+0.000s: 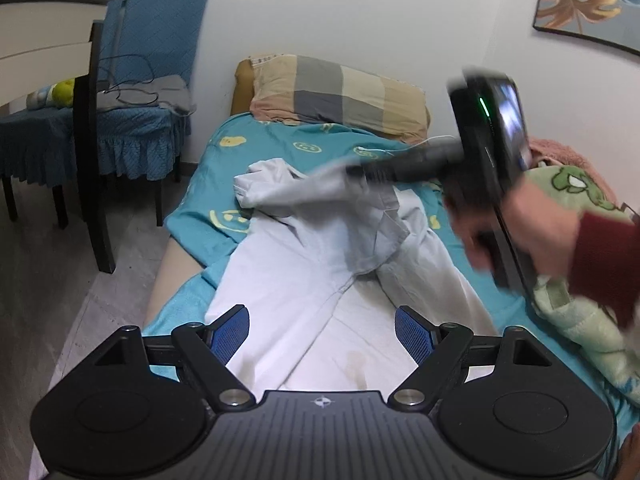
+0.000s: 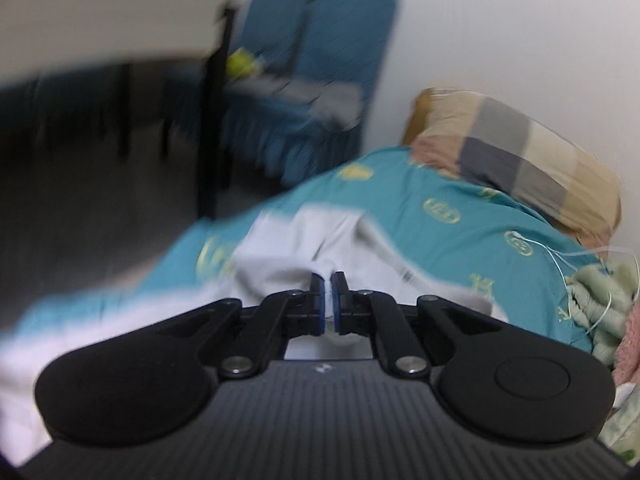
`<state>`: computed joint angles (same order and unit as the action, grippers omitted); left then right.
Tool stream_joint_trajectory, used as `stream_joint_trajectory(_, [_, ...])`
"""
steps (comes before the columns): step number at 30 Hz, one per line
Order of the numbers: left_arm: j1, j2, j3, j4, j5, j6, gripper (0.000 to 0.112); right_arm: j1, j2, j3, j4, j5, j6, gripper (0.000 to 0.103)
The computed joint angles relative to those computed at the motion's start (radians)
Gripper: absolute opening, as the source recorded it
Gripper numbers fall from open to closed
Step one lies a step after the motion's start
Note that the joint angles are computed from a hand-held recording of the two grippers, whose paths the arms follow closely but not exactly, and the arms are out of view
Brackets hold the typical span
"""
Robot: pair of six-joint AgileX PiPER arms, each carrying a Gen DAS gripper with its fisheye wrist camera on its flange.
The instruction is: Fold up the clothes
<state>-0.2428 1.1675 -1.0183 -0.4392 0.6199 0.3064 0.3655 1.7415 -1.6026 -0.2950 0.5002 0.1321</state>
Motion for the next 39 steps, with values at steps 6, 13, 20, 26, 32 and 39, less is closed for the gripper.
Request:
stream_joint_trajectory(6, [-0.041,0.038,0.003,0.085,-0.011,-0.079,0.082,-0.131,0.307,-0.415,-0.005,0.182,0.2,0.007])
stream_joint_trajectory(13, [-0.061,0.102,0.008,0.143,-0.026,-0.138,0.082,-0.255,0.393,-0.325,0.164,0.087,0.234,0.007])
stream_joint_trajectory(20, [-0.062,0.143,0.008,0.143,-0.042,-0.131,0.082,-0.278,0.279,-0.135,0.263,-0.062,0.249,0.011])
stream_joint_trajectory(26, [-0.046,0.121,0.011,0.14,-0.046,-0.208,0.082,-0.192,-0.031,0.158,0.028,-0.092,0.522,0.013])
stream_joint_trajectory(32, [-0.104,0.005,0.01,0.373,-0.017,-0.426,0.082,-0.015,-0.414,0.395,-0.103,0.05,0.67,0.013])
stream_joint_trajectory(39, [-0.326,-0.088,-0.023,0.658,0.075,-0.722,0.082,0.422,-0.74,0.467,-0.421,0.45,0.978,0.013])
